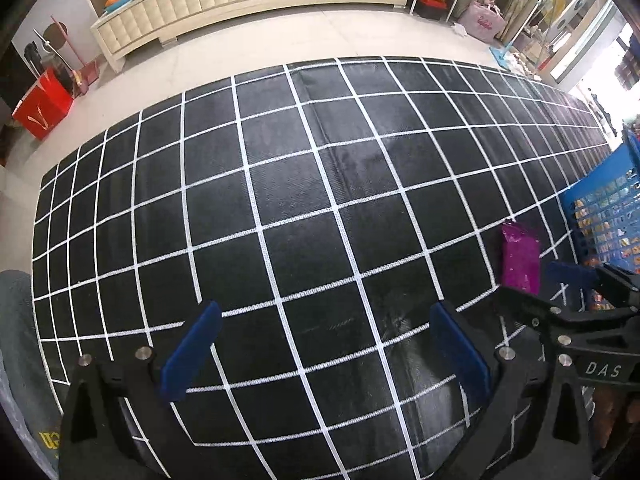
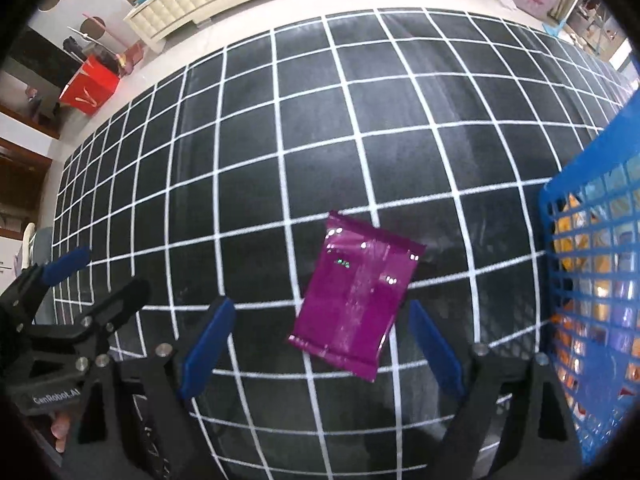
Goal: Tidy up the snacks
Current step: 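Close the right gripper on the purple pack and lift it, then carry the purple pack over the basket and open the right gripper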
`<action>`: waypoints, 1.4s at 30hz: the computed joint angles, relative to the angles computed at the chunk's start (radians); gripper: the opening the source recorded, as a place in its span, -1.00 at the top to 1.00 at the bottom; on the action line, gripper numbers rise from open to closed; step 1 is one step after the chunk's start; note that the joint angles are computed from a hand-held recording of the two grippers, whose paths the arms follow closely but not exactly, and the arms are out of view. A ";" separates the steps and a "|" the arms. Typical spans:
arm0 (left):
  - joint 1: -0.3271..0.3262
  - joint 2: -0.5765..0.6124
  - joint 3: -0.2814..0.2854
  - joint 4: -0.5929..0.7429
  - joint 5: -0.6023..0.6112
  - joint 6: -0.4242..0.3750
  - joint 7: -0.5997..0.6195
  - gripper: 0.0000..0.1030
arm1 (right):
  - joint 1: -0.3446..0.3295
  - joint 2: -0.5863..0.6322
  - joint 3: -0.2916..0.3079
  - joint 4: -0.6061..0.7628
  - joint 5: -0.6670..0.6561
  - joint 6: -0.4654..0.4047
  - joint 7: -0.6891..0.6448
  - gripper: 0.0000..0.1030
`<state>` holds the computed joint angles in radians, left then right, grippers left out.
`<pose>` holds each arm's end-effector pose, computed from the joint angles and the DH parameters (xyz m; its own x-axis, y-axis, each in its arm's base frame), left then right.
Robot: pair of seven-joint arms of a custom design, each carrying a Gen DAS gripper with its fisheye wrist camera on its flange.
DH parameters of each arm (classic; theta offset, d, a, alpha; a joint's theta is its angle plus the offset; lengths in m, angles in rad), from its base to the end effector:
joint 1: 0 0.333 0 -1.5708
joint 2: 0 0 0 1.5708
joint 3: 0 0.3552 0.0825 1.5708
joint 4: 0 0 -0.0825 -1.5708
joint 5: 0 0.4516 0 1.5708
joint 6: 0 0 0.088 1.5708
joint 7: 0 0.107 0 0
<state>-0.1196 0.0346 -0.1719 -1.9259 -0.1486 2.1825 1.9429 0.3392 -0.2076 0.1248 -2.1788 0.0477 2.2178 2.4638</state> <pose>0.6245 -0.1920 0.5056 -0.5622 -0.8252 0.0551 -0.8076 0.5334 -0.2516 0.5052 0.2581 0.5143 -0.4157 -0.8871 -0.2004 -0.8845 0.4457 -0.1379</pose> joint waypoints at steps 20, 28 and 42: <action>-0.012 -0.091 0.003 -0.109 -0.021 0.096 0.051 -0.99 | 0.061 -0.002 0.056 0.039 -0.167 -0.120 0.081 -0.04; -0.023 -0.216 0.015 -0.162 -0.039 0.062 0.055 -0.99 | 0.087 -0.141 0.087 0.010 -0.136 -0.135 0.116 -0.04; -0.102 -0.472 0.035 -0.220 -0.101 0.008 0.059 -0.99 | 0.051 -0.415 0.132 -0.001 -0.198 -0.254 0.071 -0.04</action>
